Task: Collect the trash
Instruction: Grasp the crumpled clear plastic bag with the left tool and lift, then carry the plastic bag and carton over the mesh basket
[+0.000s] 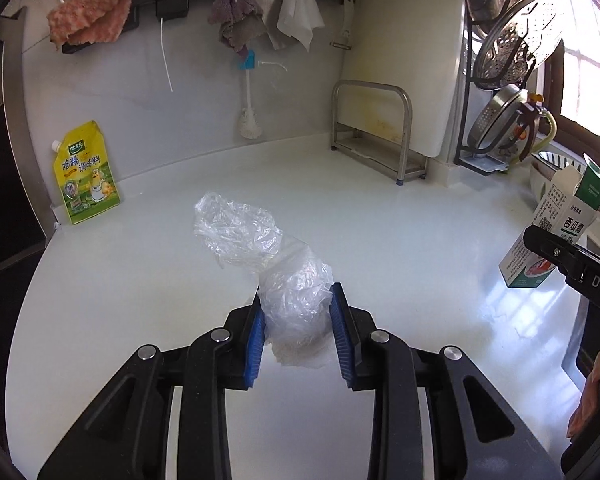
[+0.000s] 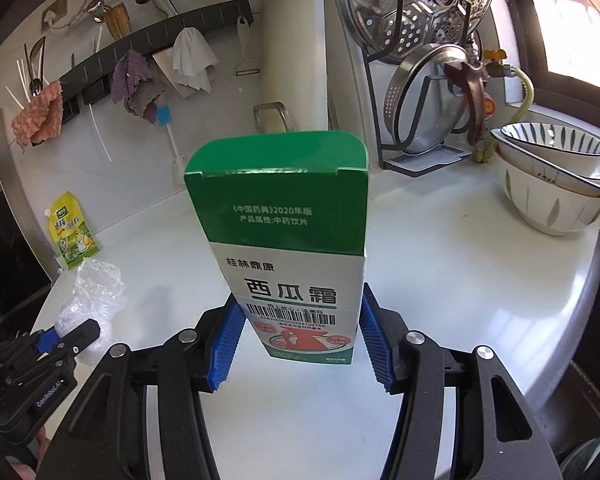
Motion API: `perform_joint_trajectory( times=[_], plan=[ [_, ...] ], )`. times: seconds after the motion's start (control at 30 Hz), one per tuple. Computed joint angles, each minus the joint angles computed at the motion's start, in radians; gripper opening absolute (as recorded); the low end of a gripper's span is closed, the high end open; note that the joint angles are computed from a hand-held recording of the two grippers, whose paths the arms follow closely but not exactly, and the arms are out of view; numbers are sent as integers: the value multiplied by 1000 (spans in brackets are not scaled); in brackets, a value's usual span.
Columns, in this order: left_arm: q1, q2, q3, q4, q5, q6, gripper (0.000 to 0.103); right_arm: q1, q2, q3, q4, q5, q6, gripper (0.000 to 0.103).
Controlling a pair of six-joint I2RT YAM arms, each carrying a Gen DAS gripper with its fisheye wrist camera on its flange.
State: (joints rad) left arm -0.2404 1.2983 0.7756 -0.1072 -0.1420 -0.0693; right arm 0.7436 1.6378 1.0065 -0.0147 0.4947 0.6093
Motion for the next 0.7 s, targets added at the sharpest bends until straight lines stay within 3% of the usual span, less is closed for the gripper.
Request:
perform_joint_trajectory(
  times=[0.17, 0.33, 0.53, 0.7],
  plan=[
    [-4, -243, -115, -112, 23, 4, 30, 173, -172, -142, -128, 160, 147, 53],
    [-64, -505, -214, -272, -9, -11, 30, 424, -293, -210, -378, 330, 464, 53],
    [-224, -775, -274, -504, -107, -84, 30, 740, -193, -126, -749, 464, 955, 53],
    [-494, -929, -284, -692, -296, -246, 30, 913, -58, -28, -950, 472, 1228, 53]
  ],
)
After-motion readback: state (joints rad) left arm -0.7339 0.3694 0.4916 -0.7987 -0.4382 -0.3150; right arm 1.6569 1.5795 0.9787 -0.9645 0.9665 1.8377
